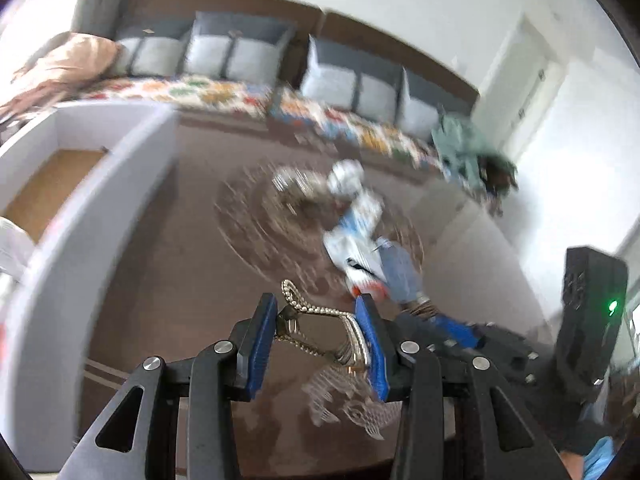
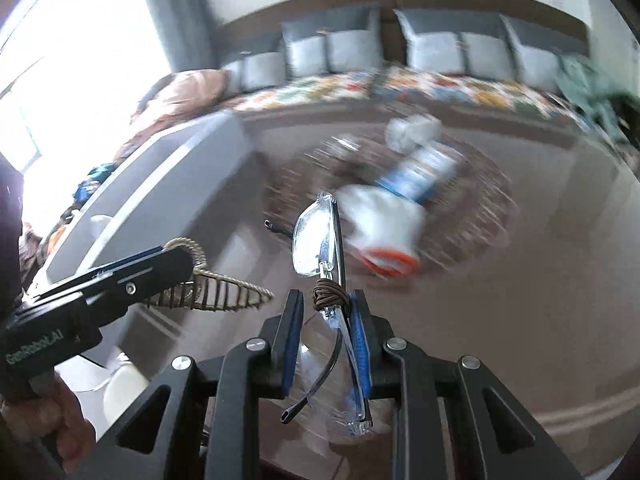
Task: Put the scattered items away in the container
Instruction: 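Carry chain and glasses into the cardboard container and open both grippers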
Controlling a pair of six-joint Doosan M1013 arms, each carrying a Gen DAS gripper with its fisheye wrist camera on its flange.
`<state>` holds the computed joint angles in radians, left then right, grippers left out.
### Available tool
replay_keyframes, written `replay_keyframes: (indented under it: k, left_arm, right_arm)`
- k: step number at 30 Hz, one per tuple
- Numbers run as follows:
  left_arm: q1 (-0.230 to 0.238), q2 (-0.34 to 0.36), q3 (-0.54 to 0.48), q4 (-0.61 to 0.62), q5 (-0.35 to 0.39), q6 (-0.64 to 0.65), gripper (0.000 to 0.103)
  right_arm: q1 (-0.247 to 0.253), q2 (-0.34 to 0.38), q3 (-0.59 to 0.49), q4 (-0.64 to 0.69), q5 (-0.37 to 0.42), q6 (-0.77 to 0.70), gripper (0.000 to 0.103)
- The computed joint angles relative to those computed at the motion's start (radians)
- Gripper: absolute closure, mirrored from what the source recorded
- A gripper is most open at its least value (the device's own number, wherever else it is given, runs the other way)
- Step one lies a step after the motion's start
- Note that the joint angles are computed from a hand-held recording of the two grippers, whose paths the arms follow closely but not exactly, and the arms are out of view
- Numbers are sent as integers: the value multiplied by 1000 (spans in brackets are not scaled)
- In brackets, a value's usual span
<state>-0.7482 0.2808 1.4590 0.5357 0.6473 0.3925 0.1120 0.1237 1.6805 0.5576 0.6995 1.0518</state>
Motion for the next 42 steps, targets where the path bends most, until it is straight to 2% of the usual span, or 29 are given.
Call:
replay_keyframes:
  k: [4, 9, 14, 16, 19, 22, 24, 25, 26, 28, 31, 35, 42]
  left_arm:
    - [51, -77, 36, 129, 42, -123, 62]
    - [144, -130, 56, 209, 122, -180, 63]
    - [260, -131, 63, 133, 118, -135, 63]
    - [294, -120, 61, 91, 110, -103, 63]
    - [333, -97, 59, 36, 98, -58, 63]
    - [369, -67, 46, -49, 95, 12, 62]
    - [390, -29, 13, -116, 130, 79, 59]
    - [398, -8, -8, -139, 165, 111, 47]
    - [404, 6, -22, -155, 190, 129, 33]
    - [406, 9, -20, -141, 196, 109, 31]
    - [400, 0, -8, -112, 205, 66, 30]
    - [385, -20, 13, -98, 203, 28, 29]
    - [293, -52, -9, -27, 205, 4, 29]
  right_arm:
    - [72, 27, -86, 94, 26, -97, 79]
    - [167, 104, -238, 169, 69, -168, 79]
    - [253, 221, -412, 143, 95, -149, 79]
    - [277, 279, -485, 109, 124, -94, 79]
    - [296, 345, -562, 69, 160, -21, 79]
    - [299, 420, -639, 54, 233, 60, 78]
    - [306, 464, -689, -6, 284, 151, 75]
    - [309, 487, -718, -45, 317, 204, 69]
    - [309, 505, -741, -66, 347, 245, 58]
    - [300, 504, -734, -49, 341, 266, 50]
    - [286, 486, -701, -4, 296, 246, 49]
    - [273, 464, -670, 21, 274, 250, 49]
    - [228, 354, -504, 148, 188, 163, 49]
